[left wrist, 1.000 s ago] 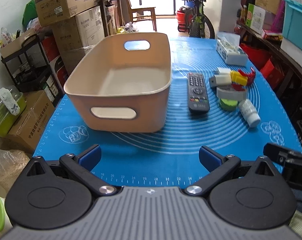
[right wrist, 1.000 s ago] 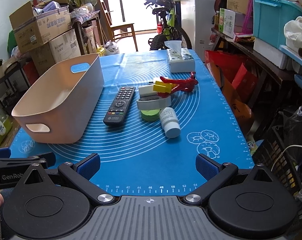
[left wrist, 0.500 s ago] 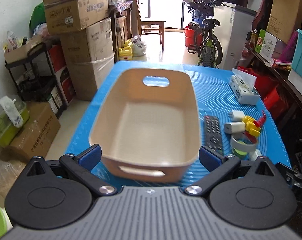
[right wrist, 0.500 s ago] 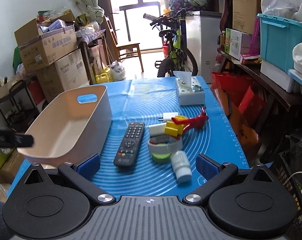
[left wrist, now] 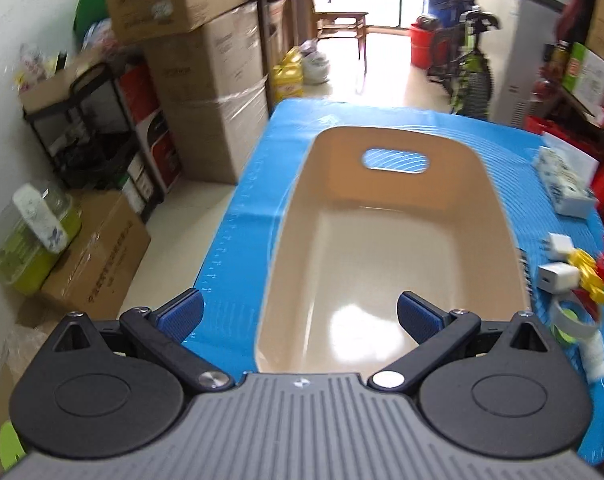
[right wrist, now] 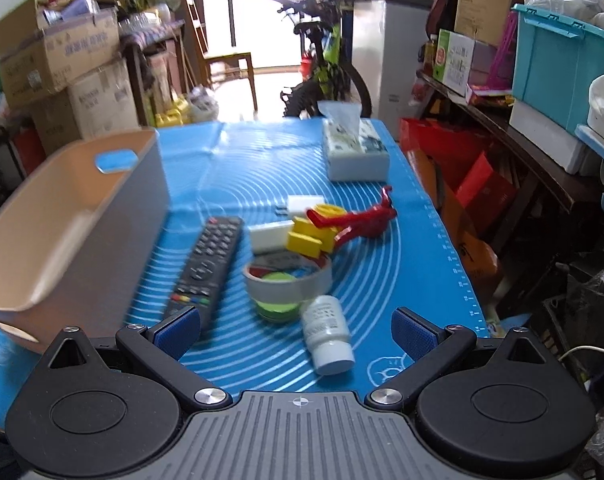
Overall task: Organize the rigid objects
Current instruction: 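Move the left tool to the basket rim and close on it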
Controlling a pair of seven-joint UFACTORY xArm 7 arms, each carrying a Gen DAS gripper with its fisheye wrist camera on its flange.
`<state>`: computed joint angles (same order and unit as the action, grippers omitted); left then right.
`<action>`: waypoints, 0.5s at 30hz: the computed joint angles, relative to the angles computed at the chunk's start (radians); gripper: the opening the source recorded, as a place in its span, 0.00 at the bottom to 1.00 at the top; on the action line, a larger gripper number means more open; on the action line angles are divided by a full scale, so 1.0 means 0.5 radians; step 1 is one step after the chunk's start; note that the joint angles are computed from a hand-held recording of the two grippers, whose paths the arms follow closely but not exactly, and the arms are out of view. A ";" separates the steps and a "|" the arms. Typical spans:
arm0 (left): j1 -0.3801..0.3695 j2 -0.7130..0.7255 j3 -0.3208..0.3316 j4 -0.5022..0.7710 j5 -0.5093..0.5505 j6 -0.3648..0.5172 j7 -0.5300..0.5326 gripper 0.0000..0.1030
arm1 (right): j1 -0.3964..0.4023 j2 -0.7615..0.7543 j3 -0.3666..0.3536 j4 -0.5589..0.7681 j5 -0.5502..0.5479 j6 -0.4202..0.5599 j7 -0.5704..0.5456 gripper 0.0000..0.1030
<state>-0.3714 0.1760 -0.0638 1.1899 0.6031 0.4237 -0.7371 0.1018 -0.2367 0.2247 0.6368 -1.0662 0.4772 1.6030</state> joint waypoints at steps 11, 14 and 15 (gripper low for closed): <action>0.026 0.292 0.000 0.274 -0.385 0.230 0.399 0.75 | 0.001 0.310 -0.171 0.074 0.025 -0.075 -0.112 0.98; 0.034 0.313 0.015 0.282 -0.442 0.255 0.445 0.70 | 0.016 0.381 -0.209 0.105 0.035 -0.089 -0.131 0.97; 0.049 0.318 0.008 0.285 -0.487 0.257 0.476 0.67 | 0.024 0.396 -0.221 0.115 0.044 -0.086 -0.146 0.97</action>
<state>-0.3468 0.3348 -0.0598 1.3322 0.3595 0.5520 -0.4993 0.1136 -0.0385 0.1143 0.6945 -1.0442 0.4343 1.5297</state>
